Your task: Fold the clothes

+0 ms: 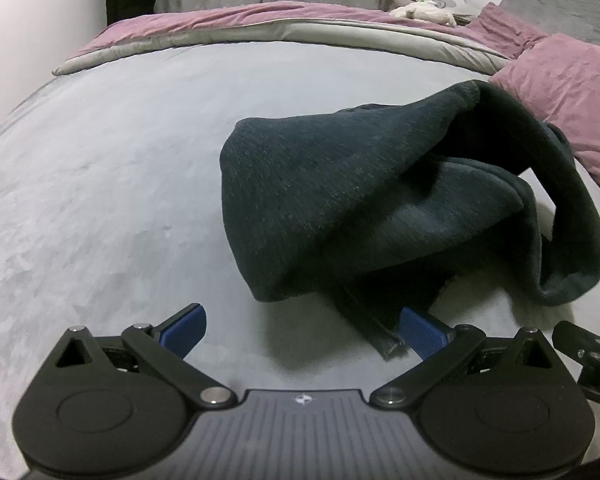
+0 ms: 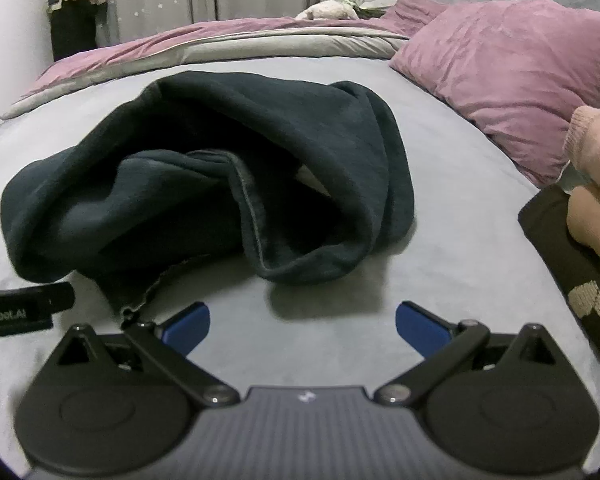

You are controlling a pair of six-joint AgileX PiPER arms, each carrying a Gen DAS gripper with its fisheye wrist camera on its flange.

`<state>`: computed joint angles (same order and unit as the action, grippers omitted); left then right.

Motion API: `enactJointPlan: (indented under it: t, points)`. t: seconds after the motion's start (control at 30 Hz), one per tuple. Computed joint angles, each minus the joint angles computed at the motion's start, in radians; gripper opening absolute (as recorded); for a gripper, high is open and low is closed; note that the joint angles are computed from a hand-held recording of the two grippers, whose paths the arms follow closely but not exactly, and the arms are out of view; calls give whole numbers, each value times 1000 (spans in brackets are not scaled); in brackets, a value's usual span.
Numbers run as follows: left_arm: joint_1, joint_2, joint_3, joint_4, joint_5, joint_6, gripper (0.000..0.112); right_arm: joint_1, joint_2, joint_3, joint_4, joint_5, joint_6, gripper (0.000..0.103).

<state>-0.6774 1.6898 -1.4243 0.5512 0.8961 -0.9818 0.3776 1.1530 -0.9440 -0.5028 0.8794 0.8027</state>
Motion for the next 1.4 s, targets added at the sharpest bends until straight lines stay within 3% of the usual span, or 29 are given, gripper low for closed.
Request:
enactJointPlan:
  t: [0.2,0.63,1.1,1.4]
  points:
    - [23,26,-21,-3,-20,4,103,-27,30,8,-15,-64,-7,103]
    - [52,6,57,-19,-157,-20,103,-77,176,-11,-4,-209,-57,103]
    - [69,-1,59,-133,-165,66,103,-156,335,-59,75,-255,-134,103]
    - [80,9,36,-158,-148,95,103,-168,328,3,41,-338,-91,103]
